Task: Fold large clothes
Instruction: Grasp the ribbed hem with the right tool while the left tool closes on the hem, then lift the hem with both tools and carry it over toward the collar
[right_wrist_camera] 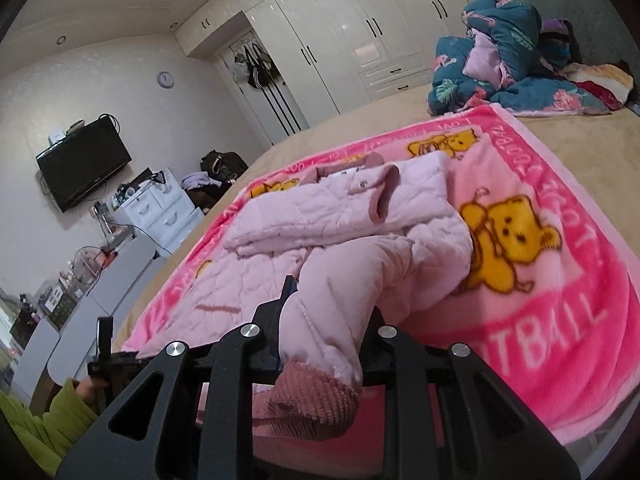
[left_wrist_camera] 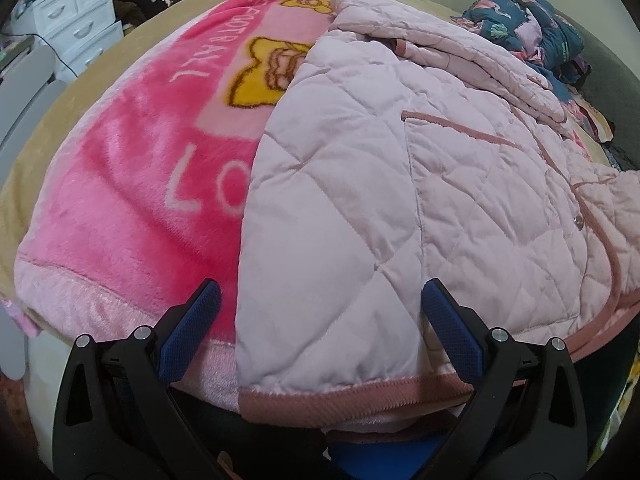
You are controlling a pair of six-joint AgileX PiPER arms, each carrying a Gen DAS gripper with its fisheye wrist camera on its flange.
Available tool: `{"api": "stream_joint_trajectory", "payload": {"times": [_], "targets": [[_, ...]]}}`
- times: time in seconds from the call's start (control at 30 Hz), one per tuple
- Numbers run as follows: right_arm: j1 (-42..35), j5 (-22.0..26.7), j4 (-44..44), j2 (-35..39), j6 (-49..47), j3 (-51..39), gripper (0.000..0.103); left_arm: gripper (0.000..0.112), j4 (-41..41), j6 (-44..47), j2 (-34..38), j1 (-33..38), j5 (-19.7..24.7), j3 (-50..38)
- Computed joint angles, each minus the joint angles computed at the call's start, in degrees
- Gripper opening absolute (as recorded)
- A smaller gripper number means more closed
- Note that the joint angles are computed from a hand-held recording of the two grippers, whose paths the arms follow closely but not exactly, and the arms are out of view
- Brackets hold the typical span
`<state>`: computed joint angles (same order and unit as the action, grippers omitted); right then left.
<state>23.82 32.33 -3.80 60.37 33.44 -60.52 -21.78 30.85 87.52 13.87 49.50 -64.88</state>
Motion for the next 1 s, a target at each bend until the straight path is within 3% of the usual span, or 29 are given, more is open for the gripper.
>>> {"api": "stream_joint_trajectory", "payload": {"times": [0.4, 0.47, 0.5, 0.53, 0.7, 1.0], "targets": [[-3.59, -1.79, 5.16, 2.57, -4.84, -2.83, 0.021, 0.094, -2.95, 2.10, 2.71, 2.32, 5.49, -3.26], [-4.50, -2.16, 6.81, 2.96, -6.37, -3.14, 0.021, 0.087, -5.03, 4.39, 2.51, 3.10, 5.76, -2.73], [-4.95, -2.47, 7.77, 3.24, -7.18, -3.31, 0.021, 0.074, -6.12, 5.57, 2.11, 3.45, 5.94, -2.39], [-5.10, -2.55, 8.09, 3.62, -7.50, -3.63, 0.021, 0.052, -8.54, 7.67, 2.12, 4.22, 7.40, -2.45], [-5.05, -2.72, 7.43, 4.88, -6.85, -5.09, 0.021, 0.017, -9.75, 7.77, 0.83, 3.64, 8.09, -2.82], [-7.28, -3.46, 10.20, 4.83, -8.03, -5.28, 0.021, 0.010, -17.27, 8.29, 0.79, 3.97, 11.33, -12.78]]}}
